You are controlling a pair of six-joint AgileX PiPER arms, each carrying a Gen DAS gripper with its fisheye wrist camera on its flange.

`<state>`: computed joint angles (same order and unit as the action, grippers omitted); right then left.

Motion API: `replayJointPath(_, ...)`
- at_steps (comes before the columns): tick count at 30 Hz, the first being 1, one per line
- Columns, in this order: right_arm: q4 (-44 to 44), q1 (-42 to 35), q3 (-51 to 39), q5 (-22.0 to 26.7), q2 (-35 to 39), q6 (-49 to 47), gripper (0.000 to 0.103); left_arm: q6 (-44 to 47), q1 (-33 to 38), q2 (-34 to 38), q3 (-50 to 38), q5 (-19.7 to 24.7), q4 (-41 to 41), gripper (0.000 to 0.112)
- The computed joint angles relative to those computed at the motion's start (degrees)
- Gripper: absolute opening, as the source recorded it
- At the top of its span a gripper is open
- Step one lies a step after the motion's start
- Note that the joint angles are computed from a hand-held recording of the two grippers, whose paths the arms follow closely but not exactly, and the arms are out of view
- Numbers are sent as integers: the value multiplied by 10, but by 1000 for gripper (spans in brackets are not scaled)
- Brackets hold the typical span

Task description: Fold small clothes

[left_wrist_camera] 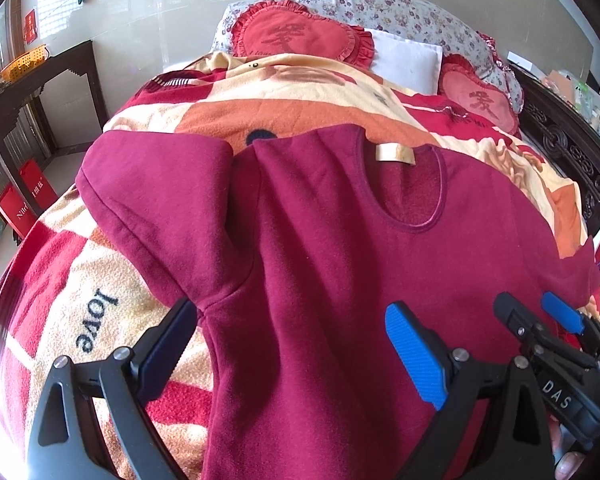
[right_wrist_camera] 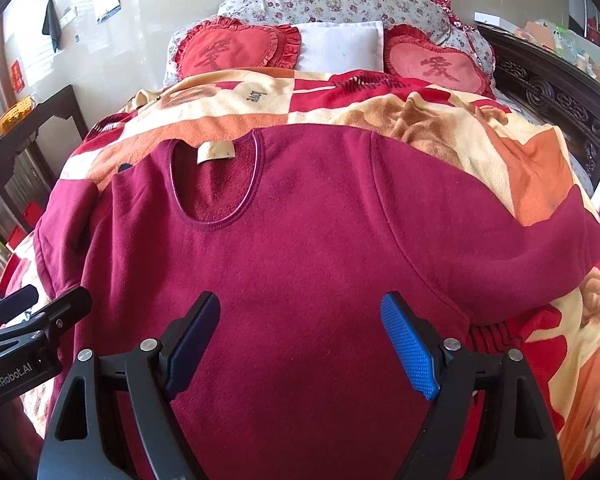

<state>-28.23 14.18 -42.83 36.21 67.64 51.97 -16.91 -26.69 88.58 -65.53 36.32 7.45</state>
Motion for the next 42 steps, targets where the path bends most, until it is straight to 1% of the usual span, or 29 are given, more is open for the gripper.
replayJointPath(6,-10,14,2,2,5,14,68,5,1,-1,3,-2,-4,98)
replayJointPath(16,-8,15,3,-8,23,13,68,9,9,6,2,-3,-12,98)
replayJointPath(21,-16,22,1,-9,32,19,68,27,24,13,-5,-1,-27,98)
replayJointPath(23,-5,21,0,-15,36,12,68,40,36,14,-7,1,-39,98)
replayJointPath(26,-4,28,-3,-15,41,10,68,79,67,17,-20,10,-69,98)
replayJointPath(29,-4,36,-9,-13,44,7,68,126,123,28,-46,24,-121,98)
replayJointPath(32,3,40,-13,-13,44,-2,68,150,181,64,-98,54,-152,98)
replayJointPath(35,10,44,-19,-11,48,-10,68,144,229,107,-154,56,-147,97)
replayJointPath(37,17,45,-21,-12,53,-16,68,131,259,151,-210,69,-146,91)
replayJointPath(39,22,45,-23,-14,59,-22,68,128,285,191,-255,75,-161,81)
replayJointPath(40,27,45,-24,-15,62,-26,68,128,297,218,-288,87,-171,79)
replayJointPath(41,34,44,-26,-16,66,-32,68,126,309,252,-330,107,-183,72)
replayJointPath(42,42,43,-27,-17,70,-40,68,120,318,282,-367,126,-189,58)
